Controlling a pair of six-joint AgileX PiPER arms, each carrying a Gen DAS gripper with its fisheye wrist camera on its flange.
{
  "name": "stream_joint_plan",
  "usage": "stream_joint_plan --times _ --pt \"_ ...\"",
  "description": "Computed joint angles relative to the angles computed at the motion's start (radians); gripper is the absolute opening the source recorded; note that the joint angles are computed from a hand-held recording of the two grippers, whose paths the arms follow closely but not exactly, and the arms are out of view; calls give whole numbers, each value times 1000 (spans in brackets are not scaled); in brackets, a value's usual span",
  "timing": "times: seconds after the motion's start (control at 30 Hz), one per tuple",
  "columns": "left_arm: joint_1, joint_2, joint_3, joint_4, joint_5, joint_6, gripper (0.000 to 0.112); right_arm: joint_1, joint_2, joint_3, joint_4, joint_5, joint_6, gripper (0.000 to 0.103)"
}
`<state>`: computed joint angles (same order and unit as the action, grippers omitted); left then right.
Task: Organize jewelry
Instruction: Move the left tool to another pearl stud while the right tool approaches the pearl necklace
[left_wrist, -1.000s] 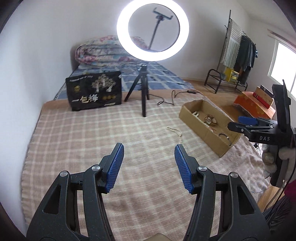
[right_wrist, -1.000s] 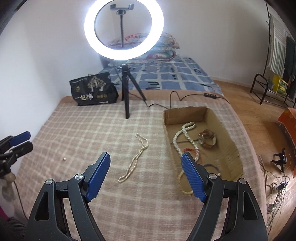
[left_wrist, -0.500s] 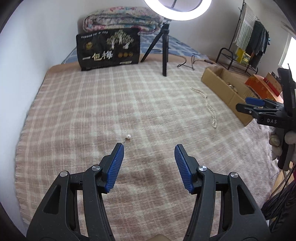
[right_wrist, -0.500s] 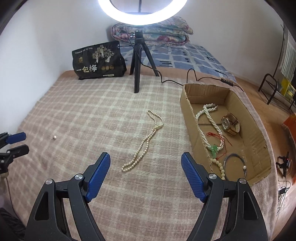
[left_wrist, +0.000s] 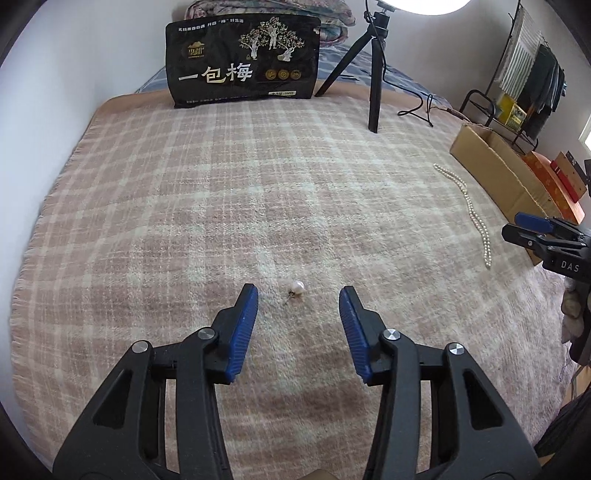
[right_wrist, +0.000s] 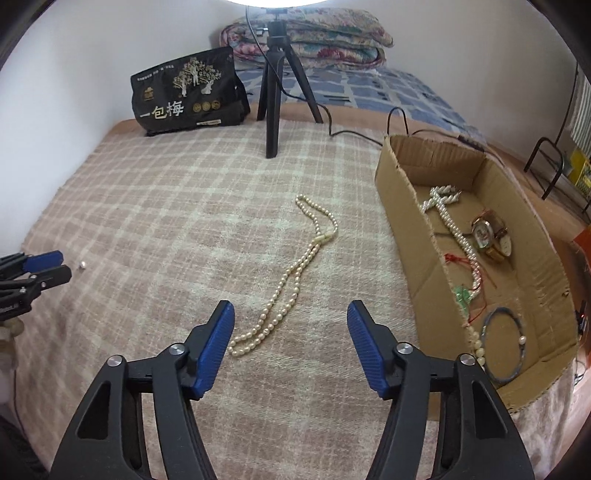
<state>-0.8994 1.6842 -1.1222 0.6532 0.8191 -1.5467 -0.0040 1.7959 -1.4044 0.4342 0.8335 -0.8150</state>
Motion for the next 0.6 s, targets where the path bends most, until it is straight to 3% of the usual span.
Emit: stream_joint_plan --times 0.2,0.3,0.43,0.5,0.6 --pt "21 36 -29 -10 -10 40 47 15 47 -59 -3 46 56 55" --pt "36 43 -23 -20 -28 55 33 24 64 -75 -20 43 90 54" --pt "46 46 -10 -21 -47 63 32 18 94 -106 -25 59 127 54" --pt "46 52 -11 -19 -45 72 32 16 108 -121 -26 69 137 46" --pt "47 56 -11 -14 -45 80 29 19 124 -138 -29 78 151 44"
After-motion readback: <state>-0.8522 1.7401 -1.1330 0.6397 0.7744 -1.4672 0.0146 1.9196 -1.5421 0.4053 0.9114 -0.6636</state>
